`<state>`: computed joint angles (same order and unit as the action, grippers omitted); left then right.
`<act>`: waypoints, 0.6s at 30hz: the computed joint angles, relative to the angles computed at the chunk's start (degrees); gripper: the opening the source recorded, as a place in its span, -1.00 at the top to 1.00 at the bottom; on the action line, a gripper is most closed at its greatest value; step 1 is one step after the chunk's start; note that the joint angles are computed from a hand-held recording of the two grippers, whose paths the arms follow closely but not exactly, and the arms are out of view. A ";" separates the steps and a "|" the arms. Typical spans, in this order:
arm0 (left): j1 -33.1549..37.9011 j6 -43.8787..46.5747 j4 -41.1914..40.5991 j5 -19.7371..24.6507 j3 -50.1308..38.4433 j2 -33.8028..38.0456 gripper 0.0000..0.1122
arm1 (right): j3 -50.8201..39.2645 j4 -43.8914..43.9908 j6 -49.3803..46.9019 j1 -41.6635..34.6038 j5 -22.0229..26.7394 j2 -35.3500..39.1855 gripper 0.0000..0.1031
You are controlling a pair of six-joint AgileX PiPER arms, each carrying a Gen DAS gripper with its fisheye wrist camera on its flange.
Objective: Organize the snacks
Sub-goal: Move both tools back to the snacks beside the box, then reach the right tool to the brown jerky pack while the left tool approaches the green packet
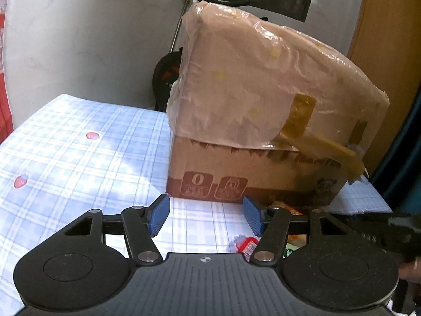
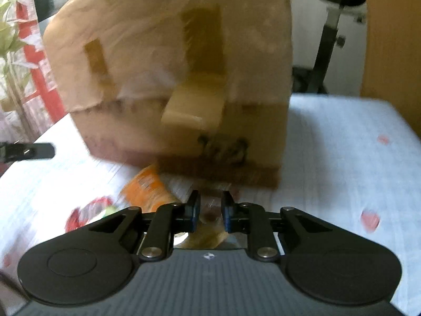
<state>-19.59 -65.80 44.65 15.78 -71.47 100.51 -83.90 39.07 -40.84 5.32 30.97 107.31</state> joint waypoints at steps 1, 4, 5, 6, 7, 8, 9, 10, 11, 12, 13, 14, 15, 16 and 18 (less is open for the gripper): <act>0.05 -0.62 0.52 -0.40 0.46 -0.10 -0.13 | 0.54 0.72 -0.74 -0.22 1.67 -0.37 0.63; -0.01 -1.51 1.53 -1.08 1.72 -0.29 -0.13 | 4.09 0.35 -2.17 0.47 -0.43 -2.58 0.60; -0.16 -1.48 1.45 -0.95 1.66 -0.06 -0.13 | 4.46 0.95 -1.93 0.43 -1.84 -2.61 0.57; -0.16 -0.81 0.70 -0.92 1.43 0.21 -0.13 | 4.09 0.41 0.40 0.56 -3.13 -2.18 0.45; -0.10 -0.49 0.18 -1.09 1.42 0.28 -0.13 | 3.23 -0.71 3.43 0.58 -4.24 -1.43 0.31; -0.51 -2.06 1.33 -1.11 2.21 -0.35 -0.13 | 2.16 -1.63 6.02 0.52 -5.30 -0.53 0.25; -0.65 -3.23 2.20 -1.31 2.57 -0.54 -0.13 | 1.20 -2.56 8.09 0.57 -6.32 0.34 0.14; -0.73 -4.85 3.68 -1.52 2.94 -0.71 -0.13 | 0.09 -4.78 10.92 0.88 -7.10 1.24 0.08; -0.75 -6.52 5.39 -1.82 3.27 -0.79 -0.13 | -1.35 -7.30 13.59 1.14 -6.97 2.19 0.06; -0.77 -8.25 7.25 -2.09 3.86 -1.11 -0.13 | -3.33 -9.78 16.19 1.49 -6.15 3.47 0.02; -0.68 -8.87 7.91 -2.08 4.12 -1.21 -0.13 | -5.36 -11.25 17.87 1.70 -4.97 4.67 0.01; -0.60 -8.12 7.04 -1.87 4.00 -1.17 -0.13 | -7.00 -12.44 19.37 1.87 -3.84 5.53 0.00; -0.36 -7.00 5.64 -1.80 3.96 -1.19 -0.13 | -7.71 -13.02 20.10 2.00 -3.30 6.03 -0.03; -0.17 -7.00 5.24 -1.97 4.27 -1.25 -0.13 | -8.92 -14.96 22.17 2.58 -2.52 6.77 -0.15; -0.04 -6.96 4.84 -1.87 4.60 -1.41 -0.13 | -8.31 -18.99 25.13 4.21 -4.10 6.70 -0.23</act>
